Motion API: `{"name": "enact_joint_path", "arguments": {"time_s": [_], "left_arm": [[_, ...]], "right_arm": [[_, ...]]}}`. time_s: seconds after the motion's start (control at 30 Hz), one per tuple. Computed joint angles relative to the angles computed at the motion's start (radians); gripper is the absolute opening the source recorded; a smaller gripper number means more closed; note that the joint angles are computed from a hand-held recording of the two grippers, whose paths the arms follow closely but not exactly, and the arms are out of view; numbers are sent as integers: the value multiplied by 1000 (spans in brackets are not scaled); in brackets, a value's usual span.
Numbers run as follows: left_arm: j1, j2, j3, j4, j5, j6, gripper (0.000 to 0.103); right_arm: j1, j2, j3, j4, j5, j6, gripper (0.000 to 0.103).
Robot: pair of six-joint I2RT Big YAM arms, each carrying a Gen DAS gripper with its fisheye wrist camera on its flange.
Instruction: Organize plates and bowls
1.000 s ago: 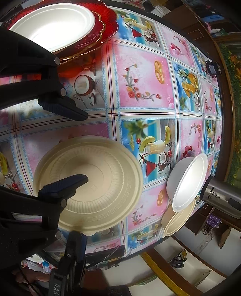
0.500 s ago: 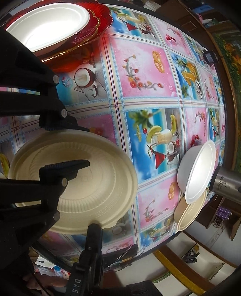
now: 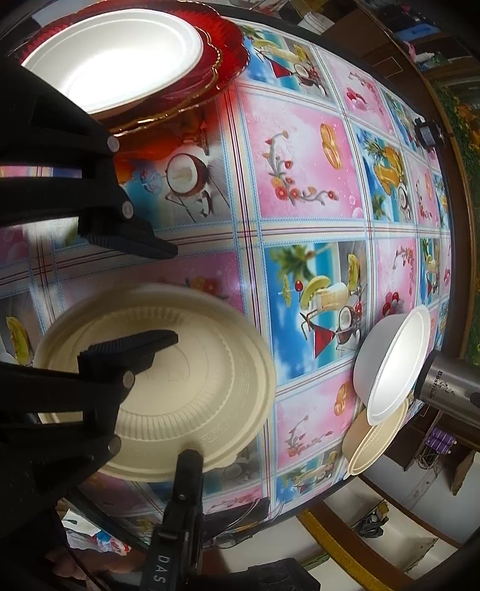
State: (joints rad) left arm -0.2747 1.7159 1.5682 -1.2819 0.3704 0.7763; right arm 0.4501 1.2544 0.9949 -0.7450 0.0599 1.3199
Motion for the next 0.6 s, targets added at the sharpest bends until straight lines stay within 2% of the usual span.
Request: {"name": "enact_joint_path", "arguments": {"time_s": [0.2, 0.27, 0.3, 0.33, 0.43, 0.6], "left_arm": [[6, -2, -5, -5, -5, 2, 42], [6, -1, -5, -10, -6, 7, 38], [6, -2, -7, -11, -6, 10, 27], [5, -1, -6, -15, -6, 13, 21], [1, -3, -10, -13, -8, 21, 15], [-1, -6, -15, -5, -12, 23, 15]], "right_arm": [[-5, -17, -12, -1, 37, 36, 11], [-6, -18, -11, -1, 41, 38, 11], [-6, -18, -11, 2, 41, 38, 11], [-7, -17, -10, 3, 37, 33, 11], [-7, -13, -9, 15, 24, 21, 11], [-6, -9, -4, 12, 23, 11, 11]]}}
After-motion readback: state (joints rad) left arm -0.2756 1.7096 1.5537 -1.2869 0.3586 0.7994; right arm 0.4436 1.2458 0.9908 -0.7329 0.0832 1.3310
